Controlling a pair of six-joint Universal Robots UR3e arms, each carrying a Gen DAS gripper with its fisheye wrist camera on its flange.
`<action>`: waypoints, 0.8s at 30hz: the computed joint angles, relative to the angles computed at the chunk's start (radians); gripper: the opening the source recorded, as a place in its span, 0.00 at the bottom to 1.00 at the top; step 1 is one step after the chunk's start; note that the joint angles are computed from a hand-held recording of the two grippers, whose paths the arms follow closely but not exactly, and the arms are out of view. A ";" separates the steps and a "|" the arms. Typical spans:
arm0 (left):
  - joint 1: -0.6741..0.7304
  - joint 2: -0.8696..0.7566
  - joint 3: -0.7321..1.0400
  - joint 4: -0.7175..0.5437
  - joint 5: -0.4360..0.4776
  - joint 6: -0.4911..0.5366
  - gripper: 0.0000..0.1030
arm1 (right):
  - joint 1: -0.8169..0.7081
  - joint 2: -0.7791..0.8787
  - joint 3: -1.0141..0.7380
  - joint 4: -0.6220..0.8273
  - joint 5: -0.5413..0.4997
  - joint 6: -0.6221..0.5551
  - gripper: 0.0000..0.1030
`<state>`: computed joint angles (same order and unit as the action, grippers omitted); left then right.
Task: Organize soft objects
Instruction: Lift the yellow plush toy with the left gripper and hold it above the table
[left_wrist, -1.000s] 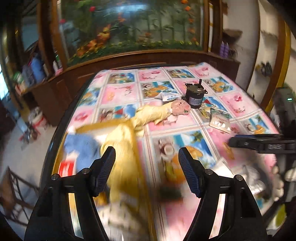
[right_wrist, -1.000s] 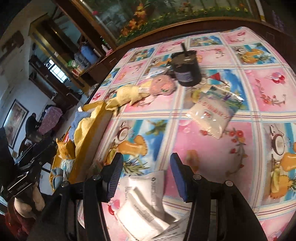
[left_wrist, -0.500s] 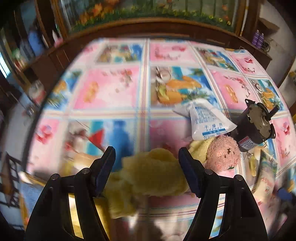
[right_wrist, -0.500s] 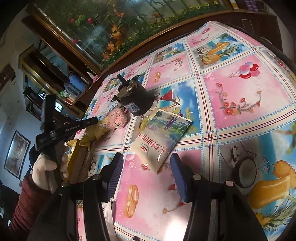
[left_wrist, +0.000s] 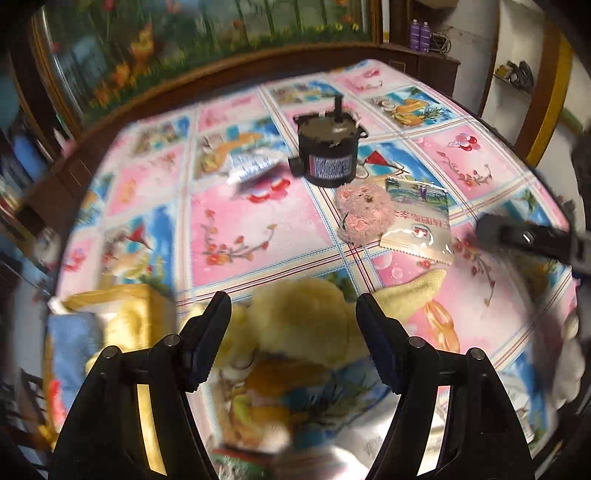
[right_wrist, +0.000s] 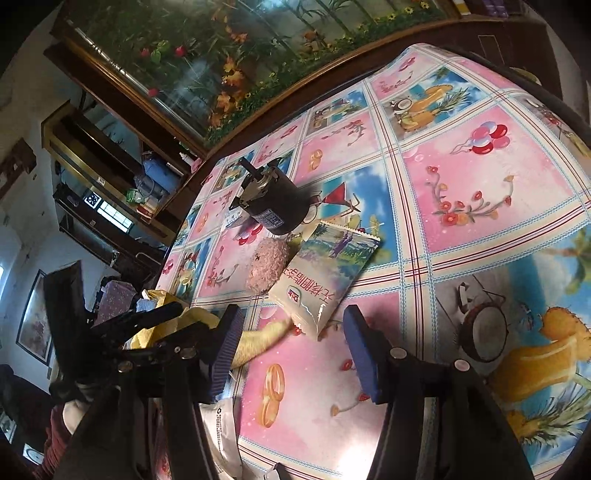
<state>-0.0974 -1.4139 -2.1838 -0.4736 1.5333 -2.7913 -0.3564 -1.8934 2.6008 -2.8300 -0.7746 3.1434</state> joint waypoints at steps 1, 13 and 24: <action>-0.064 0.031 -0.039 0.067 0.090 -0.020 0.69 | -0.002 0.002 0.001 0.001 0.001 0.003 0.55; -0.401 0.099 -0.064 0.127 0.485 -0.277 0.69 | 0.039 0.027 -0.012 -0.033 -0.049 0.025 0.55; -0.420 0.081 -0.081 0.110 0.529 -0.313 0.69 | 0.053 0.049 -0.021 -0.043 -0.064 0.027 0.55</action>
